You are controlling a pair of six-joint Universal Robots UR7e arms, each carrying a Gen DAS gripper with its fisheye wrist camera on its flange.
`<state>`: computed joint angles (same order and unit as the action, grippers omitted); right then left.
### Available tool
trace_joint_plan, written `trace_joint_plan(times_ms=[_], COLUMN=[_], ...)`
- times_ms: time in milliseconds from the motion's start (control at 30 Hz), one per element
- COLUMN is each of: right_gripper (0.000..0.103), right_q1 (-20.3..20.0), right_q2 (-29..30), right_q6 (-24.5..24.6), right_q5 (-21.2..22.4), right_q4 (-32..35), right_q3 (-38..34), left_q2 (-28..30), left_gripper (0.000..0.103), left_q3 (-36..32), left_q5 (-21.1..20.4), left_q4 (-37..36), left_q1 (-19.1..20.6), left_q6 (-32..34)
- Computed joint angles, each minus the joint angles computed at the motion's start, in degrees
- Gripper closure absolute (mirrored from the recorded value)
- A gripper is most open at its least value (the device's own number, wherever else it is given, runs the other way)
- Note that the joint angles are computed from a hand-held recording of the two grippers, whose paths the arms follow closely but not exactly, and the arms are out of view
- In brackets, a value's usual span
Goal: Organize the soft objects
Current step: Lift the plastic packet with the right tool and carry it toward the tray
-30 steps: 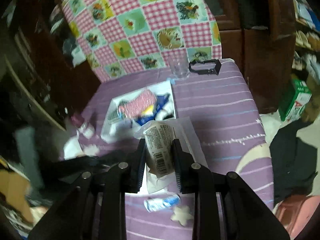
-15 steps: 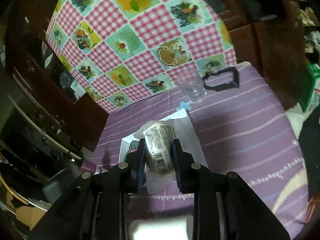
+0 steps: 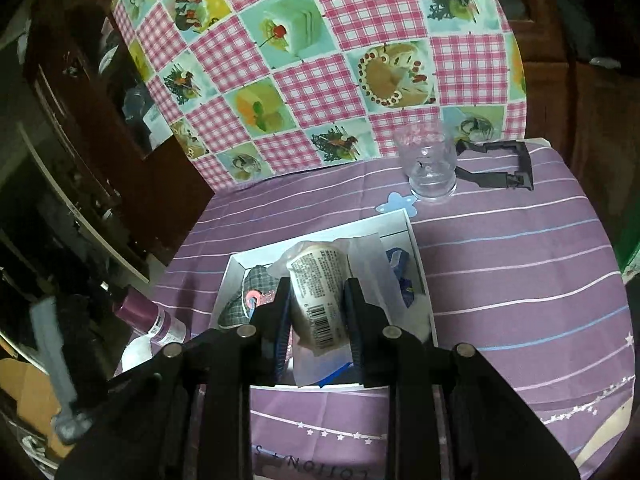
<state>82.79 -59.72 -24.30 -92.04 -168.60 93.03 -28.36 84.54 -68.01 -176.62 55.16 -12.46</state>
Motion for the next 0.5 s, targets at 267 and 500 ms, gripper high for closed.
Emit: trace_joint_plan(times_ms=[267,500], right_gripper=[0.076,0.076], right_q1=[-1.4,-1.6], right_q2=[-0.3,-3.9], right_q6=[3.2,5.0], right_q5=[0.8,0.1], right_q4=[4.0,5.9], right_q3=[-1.3,0.3], left_q2=[-0.1,-1.6], left_gripper=[0.103,0.103], left_q3=[-0.9,-0.1], left_q5=[-4.8,-9.9], left_q4=[3.5,5.8], left_q1=[2.3,-0.2], left_q6=[-4.3,-0.6])
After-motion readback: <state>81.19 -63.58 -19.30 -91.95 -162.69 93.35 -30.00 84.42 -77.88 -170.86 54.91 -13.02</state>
